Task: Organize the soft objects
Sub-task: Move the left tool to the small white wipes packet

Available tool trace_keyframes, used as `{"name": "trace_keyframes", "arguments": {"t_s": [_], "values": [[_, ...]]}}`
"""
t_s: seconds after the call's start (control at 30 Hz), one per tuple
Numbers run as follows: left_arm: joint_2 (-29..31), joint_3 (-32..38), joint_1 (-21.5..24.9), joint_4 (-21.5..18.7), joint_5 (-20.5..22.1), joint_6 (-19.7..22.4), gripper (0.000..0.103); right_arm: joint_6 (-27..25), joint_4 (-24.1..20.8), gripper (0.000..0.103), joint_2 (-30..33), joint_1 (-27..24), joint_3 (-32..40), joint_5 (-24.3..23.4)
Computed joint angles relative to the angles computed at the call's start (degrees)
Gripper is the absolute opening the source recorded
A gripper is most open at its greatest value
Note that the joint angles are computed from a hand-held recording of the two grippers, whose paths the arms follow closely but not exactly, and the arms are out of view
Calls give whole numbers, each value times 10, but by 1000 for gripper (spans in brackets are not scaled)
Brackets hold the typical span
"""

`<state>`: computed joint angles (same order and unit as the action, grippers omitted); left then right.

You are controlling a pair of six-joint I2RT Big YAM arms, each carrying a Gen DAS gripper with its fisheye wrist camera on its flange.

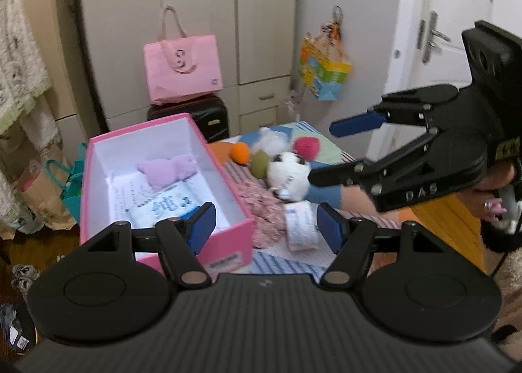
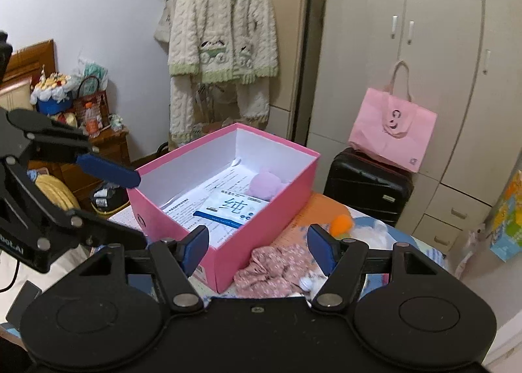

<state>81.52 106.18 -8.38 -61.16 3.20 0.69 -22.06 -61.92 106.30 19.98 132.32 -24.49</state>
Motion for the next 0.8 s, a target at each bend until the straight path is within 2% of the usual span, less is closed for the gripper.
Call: {"name": "trace_keyframes", "arguments": {"t_s": [0.27, 0.5, 0.8], "values": [[23, 2, -38, -9, 15, 13, 67, 45, 64, 72, -52, -48, -97, -28], [52, -7, -65, 1, 16, 20, 66, 63, 107, 72, -55, -78, -139, -53], [88, -28, -73, 44, -2, -18, 64, 75, 207, 72, -48, -105, -199, -86]]}}
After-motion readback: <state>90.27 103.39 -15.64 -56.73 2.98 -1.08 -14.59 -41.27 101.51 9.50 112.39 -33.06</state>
